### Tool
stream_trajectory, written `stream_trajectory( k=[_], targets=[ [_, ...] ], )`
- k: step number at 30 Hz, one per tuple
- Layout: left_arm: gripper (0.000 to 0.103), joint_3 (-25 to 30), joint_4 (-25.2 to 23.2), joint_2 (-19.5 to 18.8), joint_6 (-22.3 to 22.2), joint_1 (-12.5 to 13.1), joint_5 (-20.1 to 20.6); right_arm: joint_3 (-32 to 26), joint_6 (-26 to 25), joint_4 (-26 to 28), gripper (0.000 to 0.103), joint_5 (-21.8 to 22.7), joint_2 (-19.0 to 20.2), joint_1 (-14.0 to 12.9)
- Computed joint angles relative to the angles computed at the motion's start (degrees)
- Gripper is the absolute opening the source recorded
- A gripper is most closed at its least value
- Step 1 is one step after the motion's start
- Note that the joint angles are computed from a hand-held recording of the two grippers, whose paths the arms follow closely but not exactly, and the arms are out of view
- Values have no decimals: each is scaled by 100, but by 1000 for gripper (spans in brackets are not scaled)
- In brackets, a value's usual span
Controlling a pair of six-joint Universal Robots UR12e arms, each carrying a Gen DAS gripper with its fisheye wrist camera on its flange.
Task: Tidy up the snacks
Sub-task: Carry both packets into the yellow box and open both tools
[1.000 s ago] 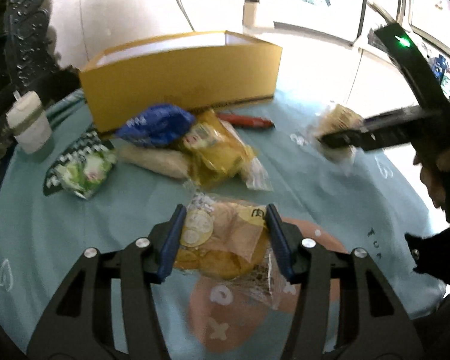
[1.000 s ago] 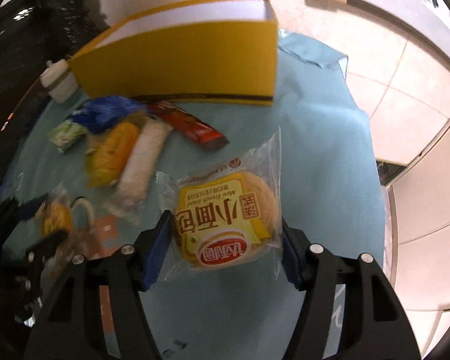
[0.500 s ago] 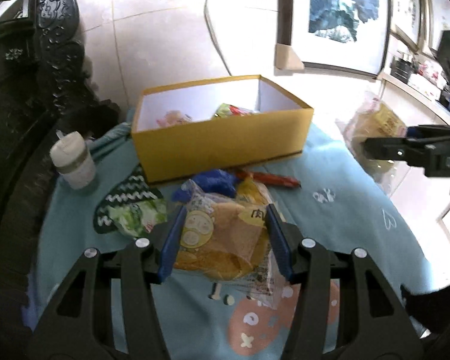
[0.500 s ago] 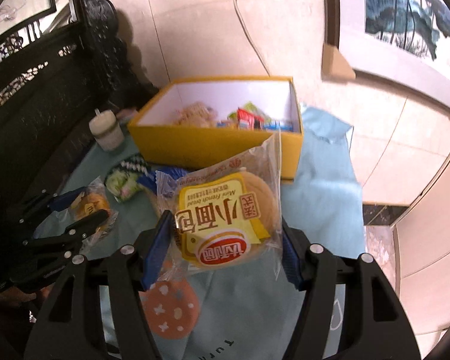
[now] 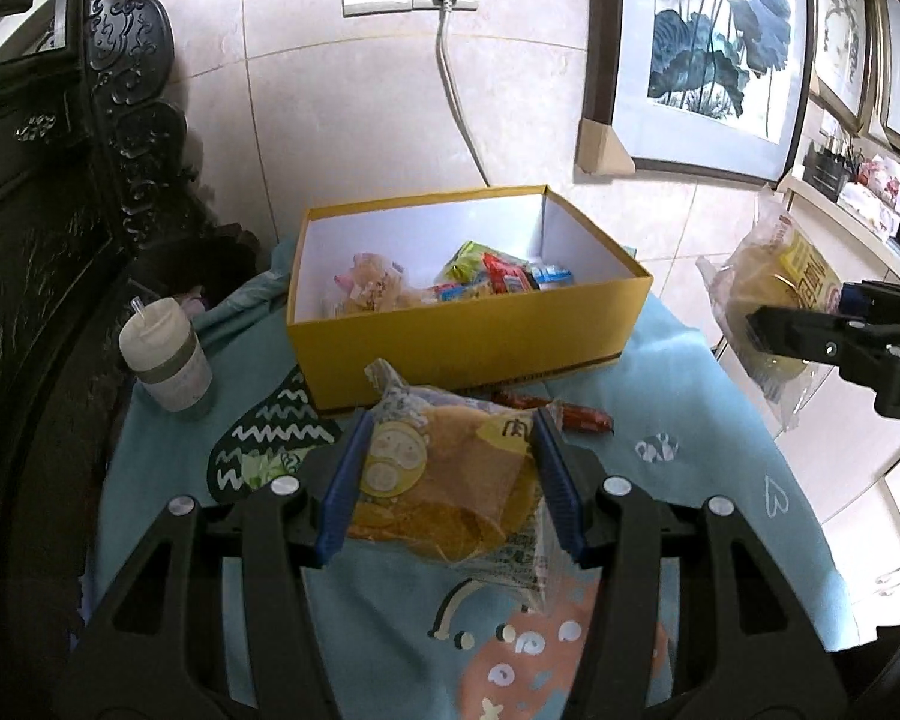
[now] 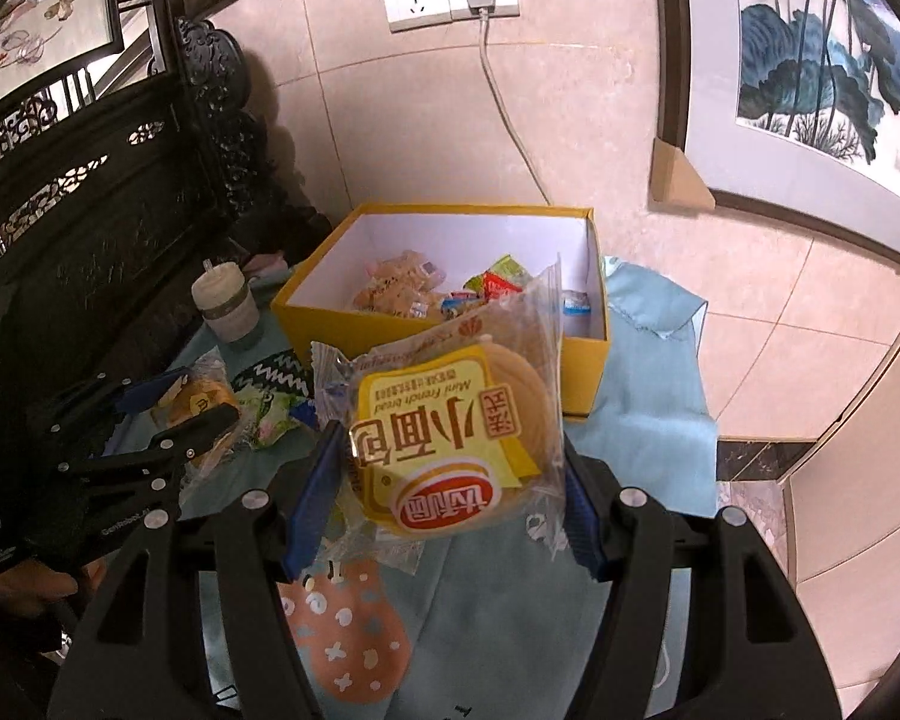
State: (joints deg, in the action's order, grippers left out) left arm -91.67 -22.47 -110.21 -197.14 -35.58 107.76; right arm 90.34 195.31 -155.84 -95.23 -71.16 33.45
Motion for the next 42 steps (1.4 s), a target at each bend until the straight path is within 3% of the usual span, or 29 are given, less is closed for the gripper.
stream_trajectory(
  k=[24, 34, 36, 38, 40, 42],
  targets=[
    [54, 1457, 349, -729, 575, 293, 228, -1429, -594, -97, 65, -4, 643, -273],
    [55, 2441, -104, -1276, 812, 455, 306, -2487, -630, 305, 65, 48, 1255, -363],
    [63, 2688, -280, -1441, 847, 480, 373, -2807, -654, 680, 67, 204, 1437, -398],
    [91, 2951, -827, -1610, 806, 543, 272, -3196, -727, 1349, 75, 254, 1671, -423],
    [91, 3006, -1233, -1676, 664, 577, 404, -3337, -778, 1713, 76, -136, 1792, -383],
    [91, 2722, -1276, -1567, 430, 634, 413, -3180, -758, 1798, 76, -120, 1758, -398]
  ],
)
